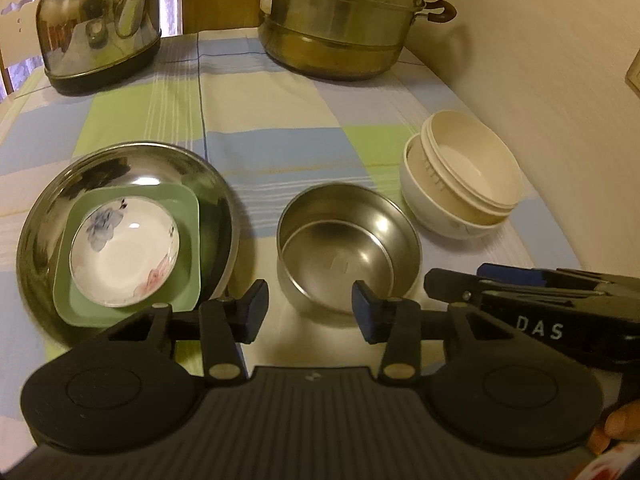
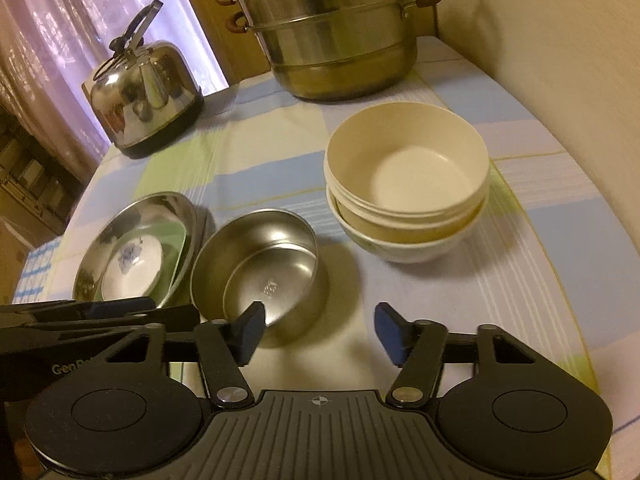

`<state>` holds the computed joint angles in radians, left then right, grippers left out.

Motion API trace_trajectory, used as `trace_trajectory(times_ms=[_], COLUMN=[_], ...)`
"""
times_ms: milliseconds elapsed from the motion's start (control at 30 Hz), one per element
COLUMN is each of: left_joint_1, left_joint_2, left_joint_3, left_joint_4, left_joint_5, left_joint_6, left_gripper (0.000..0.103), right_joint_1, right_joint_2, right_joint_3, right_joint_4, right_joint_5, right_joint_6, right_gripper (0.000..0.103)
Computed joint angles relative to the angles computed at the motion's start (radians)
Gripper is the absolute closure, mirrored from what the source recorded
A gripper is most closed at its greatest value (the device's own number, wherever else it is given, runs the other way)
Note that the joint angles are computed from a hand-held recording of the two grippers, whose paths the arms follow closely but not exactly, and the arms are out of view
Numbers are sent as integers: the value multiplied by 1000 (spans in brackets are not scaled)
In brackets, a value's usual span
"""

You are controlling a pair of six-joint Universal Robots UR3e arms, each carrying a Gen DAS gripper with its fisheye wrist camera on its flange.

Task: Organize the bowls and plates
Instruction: 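Move the left tool to the small steel pot and grasp its rim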

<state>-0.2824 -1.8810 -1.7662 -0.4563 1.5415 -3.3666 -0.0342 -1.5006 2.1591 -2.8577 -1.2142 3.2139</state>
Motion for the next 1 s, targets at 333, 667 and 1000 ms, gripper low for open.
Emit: trace_trajectory(times_ms=[333,667,1000], left_joint_1=[1,8,13], left_joint_2=[-87,-148,-184], left_joint_3=[79,124,152], left_joint_4=[-18,-13,-13], left_joint_5=[2,0,16], left_joint_6=[-5,-8,-2], left_gripper=[69,74,86], right_joint_1=[40,58,70], right_joint_2=[158,249,297], right_joint_3=[-79,-140,-178], right_joint_4=[-117,-144,-156], right_joint_5=[-33,-51,-65], right_joint_6=[35,37,39], right_gripper=[61,75,91])
